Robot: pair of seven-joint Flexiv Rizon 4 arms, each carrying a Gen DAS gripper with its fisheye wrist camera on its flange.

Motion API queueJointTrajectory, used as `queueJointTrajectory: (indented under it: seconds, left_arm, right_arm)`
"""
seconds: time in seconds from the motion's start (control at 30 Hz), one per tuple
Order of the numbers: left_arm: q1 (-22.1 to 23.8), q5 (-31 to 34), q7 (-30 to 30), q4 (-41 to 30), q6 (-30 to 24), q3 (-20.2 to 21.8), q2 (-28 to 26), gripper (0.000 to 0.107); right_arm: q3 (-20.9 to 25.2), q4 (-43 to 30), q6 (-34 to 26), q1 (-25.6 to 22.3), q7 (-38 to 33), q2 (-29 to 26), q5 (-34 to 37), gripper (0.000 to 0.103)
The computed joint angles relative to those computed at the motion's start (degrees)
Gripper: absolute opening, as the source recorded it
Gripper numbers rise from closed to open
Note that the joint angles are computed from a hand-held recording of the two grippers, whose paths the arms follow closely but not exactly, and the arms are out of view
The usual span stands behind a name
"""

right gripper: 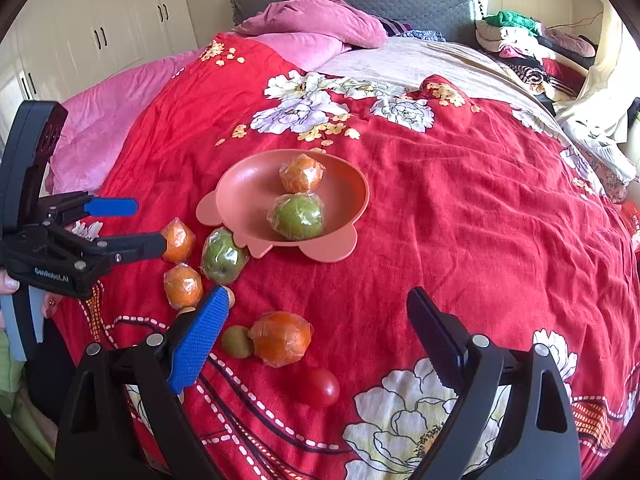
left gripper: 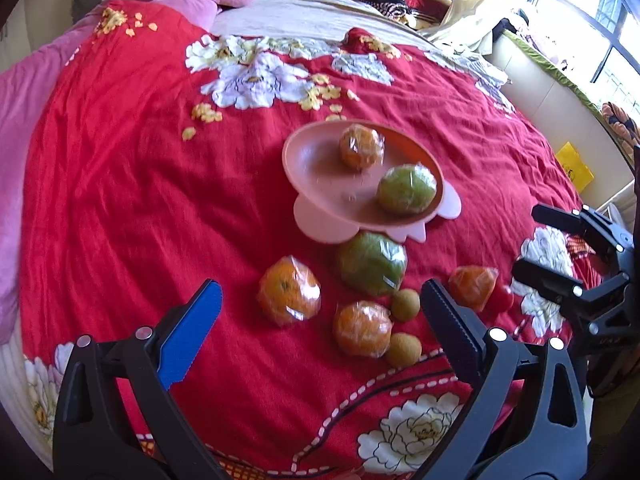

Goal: Organize fruits
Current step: 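Withdraw both open tools from the plate back toward the remaining fruits, then grasp a bagged orange with the right tool while the left tool grasps another bagged orange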

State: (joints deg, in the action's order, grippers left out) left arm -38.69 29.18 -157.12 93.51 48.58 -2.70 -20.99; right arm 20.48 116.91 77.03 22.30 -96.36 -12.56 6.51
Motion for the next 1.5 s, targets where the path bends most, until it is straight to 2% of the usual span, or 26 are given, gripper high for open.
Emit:
queueJointTrajectory:
  seconds: [0.3, 0.4, 0.57, 0.83, 1.0, 1.17, 1.27, 1.5]
  left_arm:
    - [-0.15, -2.77, 0.63, 2.66, 2.31, -0.86, -0.53, 0.093]
    - [-0.20, -3.48, 0.72, 3.17, 3.38, -0.84, -0.69, 0.087]
    - [0.14, -5.37, 2.01, 3.82, 6.17, -0.98, -1.50, 0.071]
    - [0.18, -7.66, 3.81, 4.16, 8.88, -0.45, -2.49, 0.056]
    - [0.46, -9.51, 5.17, 4.61, 10.55, -0.26, -3.06, 0.052]
    - [0.40, -10.76, 5.98, 4.94, 11.91, 0.18, -3.53, 0.050]
    - [0.76, -11.85, 7.14, 5.10, 12.98, 0.03, -3.93, 0.045]
    - [1.68, -15.32, 10.19, 5.73, 16.00, -0.37, -5.06, 0.041]
  right_arm:
    - [-0.74, 2.09, -0.30, 0.27, 0.49, 0.55, -1.31, 0.090]
    - [-0.71, 2.46, -0.60, 0.15, 0.46, 0.47, -1.36, 0.090]
    - [-0.08, 2.42, -1.13, -0.22, -0.77, -0.09, -0.60, 0.088]
    - [1.85, 0.06, -4.74, -0.97, -6.01, -1.53, 2.79, 0.061]
    - [2.73, -2.04, -7.99, -1.12, -9.68, -2.77, 5.62, 0.046]
    - [2.16, -3.53, -9.48, -0.15, -10.75, -4.24, 6.55, 0.043]
    - [1.41, -3.35, -8.44, 0.81, -10.09, -4.93, 5.22, 0.038]
    - [3.15, -5.10, -9.28, -1.35, -12.43, -5.55, 9.13, 0.037]
